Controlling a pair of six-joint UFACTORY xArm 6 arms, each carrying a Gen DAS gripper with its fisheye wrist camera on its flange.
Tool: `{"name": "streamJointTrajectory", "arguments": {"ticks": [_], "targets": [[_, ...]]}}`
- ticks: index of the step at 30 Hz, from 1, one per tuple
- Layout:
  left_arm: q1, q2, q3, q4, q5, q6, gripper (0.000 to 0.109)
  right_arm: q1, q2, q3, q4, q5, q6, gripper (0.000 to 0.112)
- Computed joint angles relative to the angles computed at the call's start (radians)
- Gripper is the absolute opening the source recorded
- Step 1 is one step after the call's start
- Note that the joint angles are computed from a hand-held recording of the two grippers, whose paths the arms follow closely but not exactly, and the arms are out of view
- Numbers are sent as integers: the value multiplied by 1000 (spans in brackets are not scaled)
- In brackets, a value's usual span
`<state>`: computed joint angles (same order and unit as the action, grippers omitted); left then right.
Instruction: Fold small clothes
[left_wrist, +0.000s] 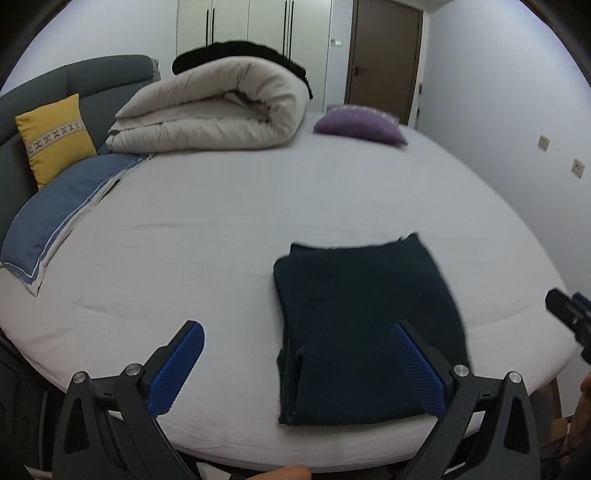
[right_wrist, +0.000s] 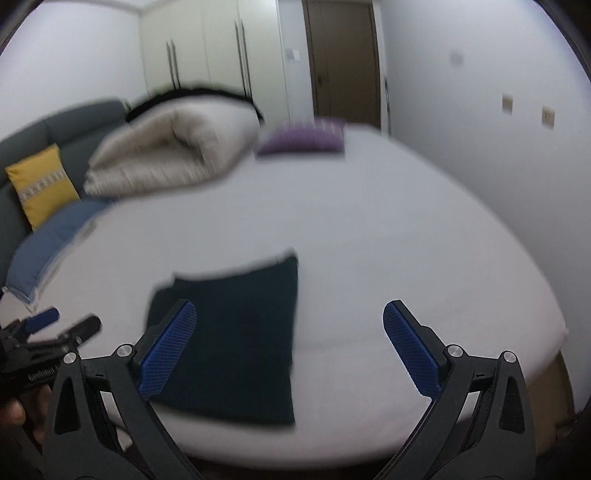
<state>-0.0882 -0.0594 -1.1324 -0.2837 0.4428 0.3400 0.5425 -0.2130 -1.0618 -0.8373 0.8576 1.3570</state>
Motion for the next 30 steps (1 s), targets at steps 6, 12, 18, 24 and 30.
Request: {"name": "streamJointTrajectory", "arguments": {"ticks": [6, 12, 18, 24, 30], "targets": [[-7, 36, 33, 32, -34, -32, 103, -36, 49, 63, 56, -58, 1, 103], [-6, 53, 32, 64, -33, -67, 103, -44, 108, 51, 17, -111, 11, 103], [-10, 55, 46, 95, -48, -95, 103, -41, 109, 34, 35, -103, -17, 103], [-12, 53, 52, 113, -51, -117, 103, -37, 100, 34, 47, -99, -34, 103], [-14, 50, 57, 123, -51, -128, 103, -33, 99, 33, 53, -99, -42, 103]]}}
